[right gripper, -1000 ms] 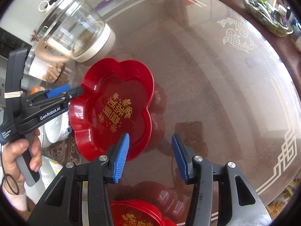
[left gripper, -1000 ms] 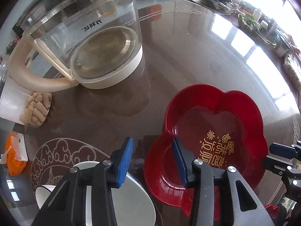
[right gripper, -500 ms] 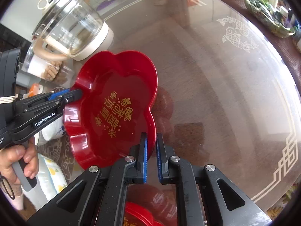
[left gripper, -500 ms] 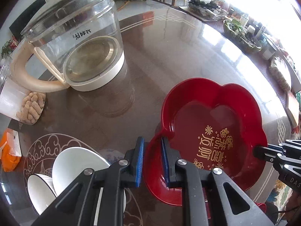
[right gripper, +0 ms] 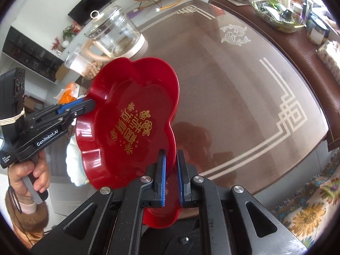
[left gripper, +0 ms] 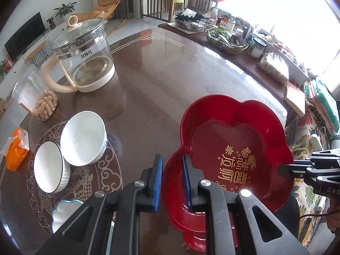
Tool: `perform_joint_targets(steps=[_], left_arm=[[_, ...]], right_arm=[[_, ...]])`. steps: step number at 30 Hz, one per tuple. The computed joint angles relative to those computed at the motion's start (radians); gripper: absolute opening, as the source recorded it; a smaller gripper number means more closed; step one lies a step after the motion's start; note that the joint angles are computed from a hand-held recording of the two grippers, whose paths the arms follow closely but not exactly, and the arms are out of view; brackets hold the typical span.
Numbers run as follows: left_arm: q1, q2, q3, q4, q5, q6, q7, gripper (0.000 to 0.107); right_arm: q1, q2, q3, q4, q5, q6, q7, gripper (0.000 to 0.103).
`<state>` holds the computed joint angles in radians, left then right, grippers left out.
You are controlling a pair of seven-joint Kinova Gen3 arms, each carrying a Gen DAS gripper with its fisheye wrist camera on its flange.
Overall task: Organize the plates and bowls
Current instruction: 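Carry the red plate with both tools onto the red plate stack, open both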
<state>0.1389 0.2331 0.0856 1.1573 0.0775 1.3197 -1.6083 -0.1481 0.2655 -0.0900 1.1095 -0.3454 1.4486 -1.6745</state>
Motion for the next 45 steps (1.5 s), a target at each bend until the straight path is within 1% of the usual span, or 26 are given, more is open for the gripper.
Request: perform_joint_targets(steps=[2,4,5,7,9,11,13,14,17,22,24,25,27,29,30,34,36,38,39,40,41,42,43,44,45], left_arm=[[0.014,-0.030,-0.008,0.075,0.000,-0.028,0.012,0.018],[0.057,-0.049,-0.048,0.137,0.004,-0.056,0.013,0.018],[0.067,-0.056,-0.053,0.163,0.002,-0.070,0.015,0.018],[0.077,-0.063,-0.054,0.201,-0.006,-0.092,0.025,0.018],[0.072,-0.065,-0.033,0.229,-0.024,-0.112,0.037,0.018],[0.093,-0.068,-0.041,0.247,-0.040,-0.130,0.042,0.018],[0.097,-0.075,-0.022,0.264,-0.072,-0.148,0.050,0.019],[0.120,-0.078,-0.034,0.270,-0.088,-0.158,0.051,0.019],[0.154,-0.085,-0.038,0.289,-0.142,-0.188,0.057,0.020],[0.185,-0.081,-0.019,0.306,-0.247,-0.211,0.087,0.022],[0.198,-0.075,-0.029,0.297,-0.257,-0.195,0.090,0.023],[0.189,-0.074,-0.020,0.297,-0.257,-0.193,0.094,0.025],[0.179,-0.079,-0.018,0.301,-0.250,-0.202,0.096,0.025],[0.192,-0.083,-0.042,0.303,-0.238,-0.212,0.099,0.025],[0.178,-0.083,-0.033,0.300,-0.231,-0.213,0.098,0.025],[0.159,-0.101,-0.042,0.296,-0.187,-0.221,0.097,0.025],[0.124,-0.133,-0.029,0.310,-0.151,-0.237,0.092,0.025],[0.048,-0.194,0.020,0.357,-0.107,-0.288,0.081,0.025],[0.002,-0.238,0.048,0.393,-0.075,-0.328,0.069,0.025],[-0.040,-0.284,0.071,0.429,-0.039,-0.369,0.057,0.025],[-0.064,-0.330,0.082,0.469,-0.015,-0.409,0.061,0.027],[-0.072,-0.377,0.083,0.509,-0.004,-0.446,0.081,0.030],[-0.060,-0.423,0.076,0.549,-0.007,-0.480,0.117,0.048],[-0.039,-0.469,0.060,0.594,-0.020,-0.517,0.158,0.077],[-0.026,-0.516,0.053,0.637,-0.037,-0.551,0.199,0.091]], right_arm=[[-0.003,-0.035,-0.010,0.073,-0.004,-0.014,-0.009,0.014],[-0.005,-0.062,-0.012,0.137,-0.016,-0.026,-0.015,0.014],[-0.008,-0.074,-0.012,0.167,-0.018,-0.037,-0.015,0.015],[-0.019,-0.099,-0.011,0.222,-0.005,-0.066,-0.016,0.015],[-0.025,-0.109,-0.009,0.260,-0.002,-0.093,-0.021,0.015],[-0.027,-0.122,-0.006,0.297,-0.003,-0.113,-0.024,0.015],[-0.040,-0.128,-0.009,0.314,0.015,-0.131,-0.031,0.015],[-0.045,-0.132,-0.010,0.322,0.020,-0.138,-0.036,0.015],[-0.050,-0.149,-0.012,0.357,0.018,-0.154,-0.026,0.016],[-0.059,-0.155,-0.014,0.385,0.011,-0.166,-0.015,0.019],[-0.059,-0.154,-0.014,0.389,0.000,-0.168,-0.006,0.022],[-0.058,-0.157,-0.014,0.393,-0.006,-0.171,-0.002,0.024],[-0.059,-0.163,-0.014,0.396,-0.010,-0.172,0.005,0.025],[-0.062,-0.172,-0.014,0.399,-0.002,-0.176,0.007,0.029],[-0.067,-0.175,-0.015,0.398,0.005,-0.183,0.002,0.029],[-0.073,-0.185,-0.015,0.401,0.015,-0.191,0.008,0.029],[-0.085,-0.202,-0.009,0.410,0.026,-0.204,0.004,0.030],[-0.105,-0.245,-0.018,0.430,0.078,-0.246,-0.024,0.030],[-0.112,-0.275,-0.034,0.448,0.118,-0.283,-0.043,0.031],[-0.102,-0.309,-0.069,0.469,0.159,-0.324,-0.061,0.033],[-0.078,-0.342,-0.115,0.490,0.200,-0.365,-0.080,0.044],[-0.066,-0.375,-0.150,0.511,0.240,-0.405,-0.107,0.057],[-0.071,-0.407,-0.169,0.532,0.281,-0.446,-0.148,0.061],[-0.074,-0.441,-0.187,0.556,0.318,-0.487,-0.188,0.065],[-0.058,-0.474,-0.217,0.582,0.350,-0.527,-0.229,0.066]])
